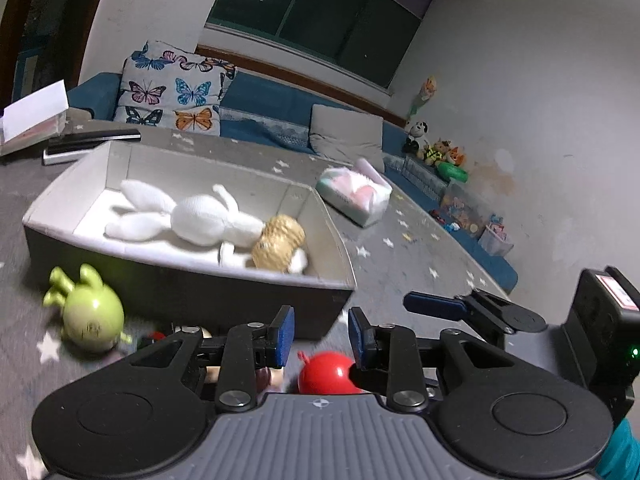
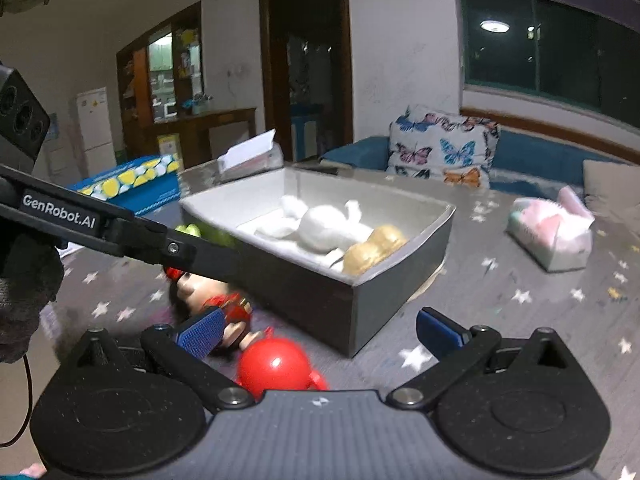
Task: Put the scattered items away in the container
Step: 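Grasp the red round toy with the left gripper while the right gripper pinches it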
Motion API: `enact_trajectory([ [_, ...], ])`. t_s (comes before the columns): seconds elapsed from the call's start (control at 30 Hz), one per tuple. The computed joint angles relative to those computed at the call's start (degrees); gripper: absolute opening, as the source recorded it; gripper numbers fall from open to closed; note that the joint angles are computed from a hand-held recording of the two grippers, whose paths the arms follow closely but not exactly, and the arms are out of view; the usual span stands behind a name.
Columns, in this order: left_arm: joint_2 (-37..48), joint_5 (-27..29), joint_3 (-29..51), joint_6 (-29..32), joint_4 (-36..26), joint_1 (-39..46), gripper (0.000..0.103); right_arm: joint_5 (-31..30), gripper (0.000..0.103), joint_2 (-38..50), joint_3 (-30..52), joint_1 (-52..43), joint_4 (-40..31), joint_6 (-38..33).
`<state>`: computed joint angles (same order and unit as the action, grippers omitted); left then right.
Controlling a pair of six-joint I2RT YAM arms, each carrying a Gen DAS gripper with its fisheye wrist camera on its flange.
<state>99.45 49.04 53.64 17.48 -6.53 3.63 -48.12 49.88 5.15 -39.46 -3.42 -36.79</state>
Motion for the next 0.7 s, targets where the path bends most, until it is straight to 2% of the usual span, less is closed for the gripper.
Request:
enact_trajectory([
  [0.17, -0.62, 0.51, -2.81, 2.17, -1.62, 0.01, 0.031, 0.9, 0.099, 0.95, -1.72, 0.12, -1.27, -4.16],
  [0.43, 1.81, -0.02, -3.39, 2.04, -2.53, -0.02, 0.032, 1.7, 0.092, 4.46, -3.3, 0.52, -0.45, -7.8],
  [0.7, 4.81, 1.66, -1.18, 1.83, -4.98, 0.31, 0.033, 3.7, 0.085, 7.6, -4.65, 4.61, 6.3, -4.41],
])
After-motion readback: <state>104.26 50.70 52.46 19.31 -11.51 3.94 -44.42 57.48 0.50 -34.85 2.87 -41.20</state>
